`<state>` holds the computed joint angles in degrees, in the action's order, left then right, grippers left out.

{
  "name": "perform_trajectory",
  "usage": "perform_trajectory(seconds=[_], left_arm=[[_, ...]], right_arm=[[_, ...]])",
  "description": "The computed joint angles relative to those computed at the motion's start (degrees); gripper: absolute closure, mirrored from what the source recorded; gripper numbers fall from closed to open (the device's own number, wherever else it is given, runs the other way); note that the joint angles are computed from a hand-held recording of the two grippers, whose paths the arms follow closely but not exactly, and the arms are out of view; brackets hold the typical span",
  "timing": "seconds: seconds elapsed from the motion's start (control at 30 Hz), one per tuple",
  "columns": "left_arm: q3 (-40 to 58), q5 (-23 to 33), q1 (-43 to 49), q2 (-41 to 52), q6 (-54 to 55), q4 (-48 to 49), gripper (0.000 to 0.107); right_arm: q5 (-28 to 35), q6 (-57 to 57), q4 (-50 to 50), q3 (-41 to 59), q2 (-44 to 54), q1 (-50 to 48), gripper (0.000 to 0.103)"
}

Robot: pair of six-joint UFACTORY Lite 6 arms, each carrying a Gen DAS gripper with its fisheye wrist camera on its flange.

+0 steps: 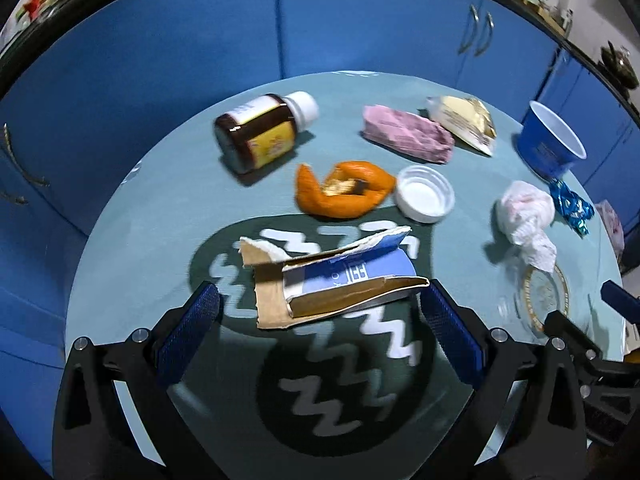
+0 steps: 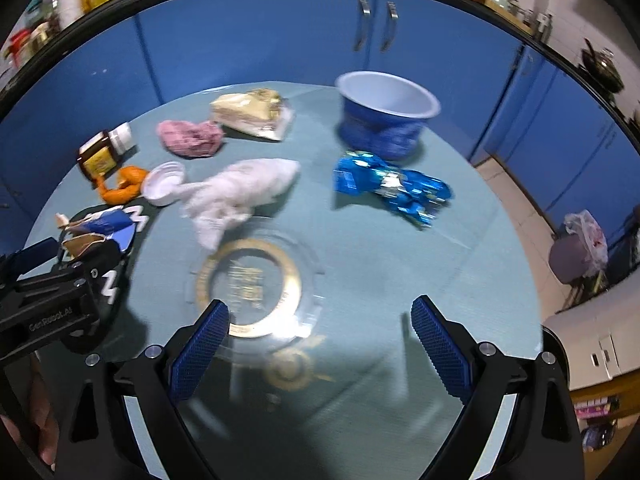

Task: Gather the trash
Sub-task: 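Move the left tool to the cardboard box while the right tool approaches the clear lid, then grasp the torn brown-and-blue cardboard box with the left tool while the right tool grasps the clear plastic lid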

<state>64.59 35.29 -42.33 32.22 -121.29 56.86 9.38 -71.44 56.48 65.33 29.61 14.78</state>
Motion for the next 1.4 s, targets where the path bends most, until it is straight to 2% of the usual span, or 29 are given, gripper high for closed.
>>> perform_trajectory(seconds=[0.1, 0.17, 0.3, 0.43, 0.57, 0.7, 0.8, 0.97, 1.1, 1.17, 1.23, 1.33, 1.4], left_arm=[[-2.7, -0.3, 0.3, -1.7, -2.3, 1.5, 0.008], [-3.4, -1.0, 1.0, -2.0, -3.5, 2.8, 0.012], [-6.1, -2.5, 2.0, -3.6, -5.8, 5.0, 0.020], [-8.5, -4.2, 3.1, -5.1, -8.2, 7.1, 0.023], [-11.2, -3.9, 3.1, -7.7, -10.8, 8.7, 0.026], [-13.3, -4.1, 4.1, -9.6, -13.2, 10.6, 0.026], [-14.8, -3.5, 4.3, -11.2, -14.3, 11.4, 0.026], [-16.5, -3.1, 4.5, -13.2, -15.3, 11.8, 0.028], [-16.6, -3.2, 4.6, -12.9, -15.7, 12.1, 0.032], [-16.8, -3.7, 4.8, -12.6, -16.0, 12.5, 0.033], [-16.8, -3.9, 4.8, -12.4, -16.2, 13.0, 0.033], [-16.6, -7.0, 6.4, -11.8, -16.6, 14.5, 0.030], [-17.6, -9.4, 7.3, -12.4, -20.8, 18.5, 0.012]], right_arm=[[-0.2, -1.5, 2.2, 1.3, 1.2, 1.4, 0.013], [0.3, 1.7, -0.3, 3.0, 2.5, 1.9, 0.013], [4.5, 9.5, -5.5, 8.7, 6.5, 1.8, 0.013], [8.9, 14.0, -8.7, 12.4, 8.9, 1.5, 0.013], [7.3, 10.3, -5.2, 11.1, 8.3, 2.6, 0.013], [9.0, 11.8, -7.1, 11.0, 7.5, 2.9, 0.013], [7.9, 10.3, -5.3, 11.0, 7.7, 5.1, 0.013], [6.3, 14.8, -10.4, 12.2, 9.3, 7.1, 0.013], [4.6, 9.4, -4.9, 11.8, 9.7, 7.2, 0.013], [5.1, 9.3, -5.7, 11.6, 9.6, 7.0, 0.013], [3.9, 8.8, -6.6, 10.9, 9.2, 7.7, 0.013], [3.6, 6.9, -4.6, 10.3, 8.9, 8.0, 0.013], [3.7, 7.2, -4.9, 10.4, 9.0, 8.0, 0.013]])
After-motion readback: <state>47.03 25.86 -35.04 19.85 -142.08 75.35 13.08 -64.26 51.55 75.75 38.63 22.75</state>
